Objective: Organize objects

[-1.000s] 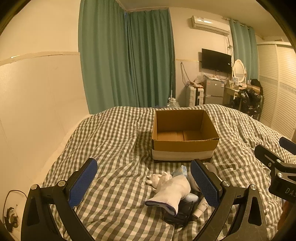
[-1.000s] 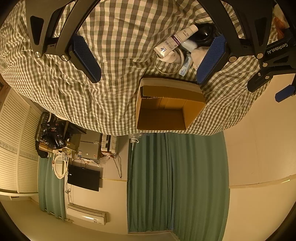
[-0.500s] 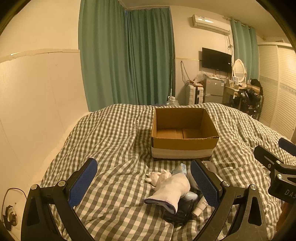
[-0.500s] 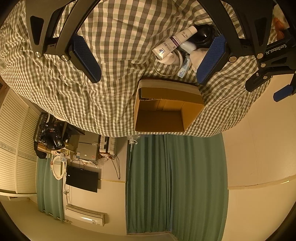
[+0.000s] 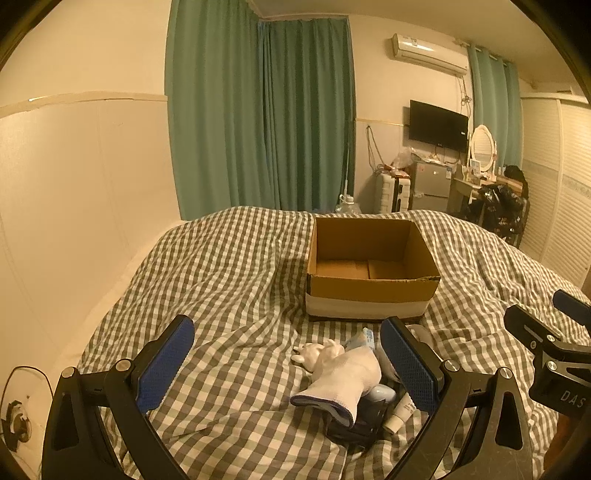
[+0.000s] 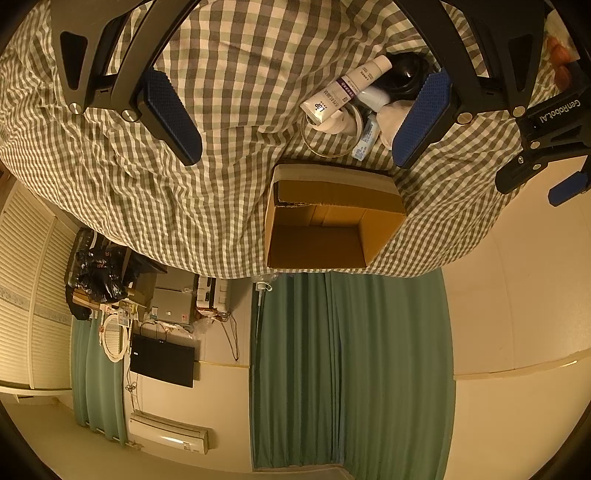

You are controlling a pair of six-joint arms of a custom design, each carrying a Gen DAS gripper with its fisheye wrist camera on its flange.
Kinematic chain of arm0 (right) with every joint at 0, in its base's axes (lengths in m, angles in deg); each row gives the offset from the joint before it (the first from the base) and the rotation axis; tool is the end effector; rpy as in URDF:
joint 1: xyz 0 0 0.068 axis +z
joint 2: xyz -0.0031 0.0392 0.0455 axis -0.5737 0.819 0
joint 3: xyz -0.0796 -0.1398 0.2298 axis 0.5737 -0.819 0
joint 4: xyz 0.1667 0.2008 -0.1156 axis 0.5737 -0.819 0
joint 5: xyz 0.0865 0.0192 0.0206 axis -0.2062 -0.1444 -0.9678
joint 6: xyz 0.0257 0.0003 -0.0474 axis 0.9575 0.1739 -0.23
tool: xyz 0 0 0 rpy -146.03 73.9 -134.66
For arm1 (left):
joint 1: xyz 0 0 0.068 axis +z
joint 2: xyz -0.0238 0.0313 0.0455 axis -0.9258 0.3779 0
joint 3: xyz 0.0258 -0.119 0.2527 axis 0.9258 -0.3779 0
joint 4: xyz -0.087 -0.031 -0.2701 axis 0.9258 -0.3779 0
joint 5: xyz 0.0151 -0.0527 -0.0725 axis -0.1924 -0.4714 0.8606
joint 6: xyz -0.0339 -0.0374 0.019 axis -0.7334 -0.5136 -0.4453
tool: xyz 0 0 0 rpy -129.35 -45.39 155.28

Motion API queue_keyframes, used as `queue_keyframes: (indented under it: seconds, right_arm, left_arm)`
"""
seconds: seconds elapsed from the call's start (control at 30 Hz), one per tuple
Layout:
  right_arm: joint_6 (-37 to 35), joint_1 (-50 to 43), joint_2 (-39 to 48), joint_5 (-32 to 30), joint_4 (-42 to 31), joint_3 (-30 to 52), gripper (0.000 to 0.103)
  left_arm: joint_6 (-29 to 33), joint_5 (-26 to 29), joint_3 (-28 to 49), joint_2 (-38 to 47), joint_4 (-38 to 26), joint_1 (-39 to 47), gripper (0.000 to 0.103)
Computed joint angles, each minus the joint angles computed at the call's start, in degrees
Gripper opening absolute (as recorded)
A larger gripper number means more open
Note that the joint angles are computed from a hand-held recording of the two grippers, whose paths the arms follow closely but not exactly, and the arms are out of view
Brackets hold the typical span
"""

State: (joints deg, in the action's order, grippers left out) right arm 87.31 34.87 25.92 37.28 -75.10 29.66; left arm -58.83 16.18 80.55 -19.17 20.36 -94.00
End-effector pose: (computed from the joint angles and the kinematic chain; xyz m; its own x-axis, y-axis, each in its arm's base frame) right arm 0.1170 0.2285 0.1939 -0.4622 0.1275 -0.8776 0.2978 0.9545 -0.0181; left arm 0.1951 -0.0873 0.2509 -0.4618 0.1234 -0.8784 0.2137 0.9766 0.0248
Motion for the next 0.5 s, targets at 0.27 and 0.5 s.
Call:
queue_keyframes:
  seconds: [0.27,0.5]
  right_arm:
    - [-0.18,0.10,0.40,-0.24,0.59,-0.23,0.103]
    - [-0.57,-0.32,0.23,-0.83,1.94,-1.14,0.103]
  left_arm:
    - [0.14,-1.03,-0.31,-0.27,-0.20,-0.18,0.103]
    - [0.02,0.93,-0.61,-0.24,-0.07,0.59,0.103]
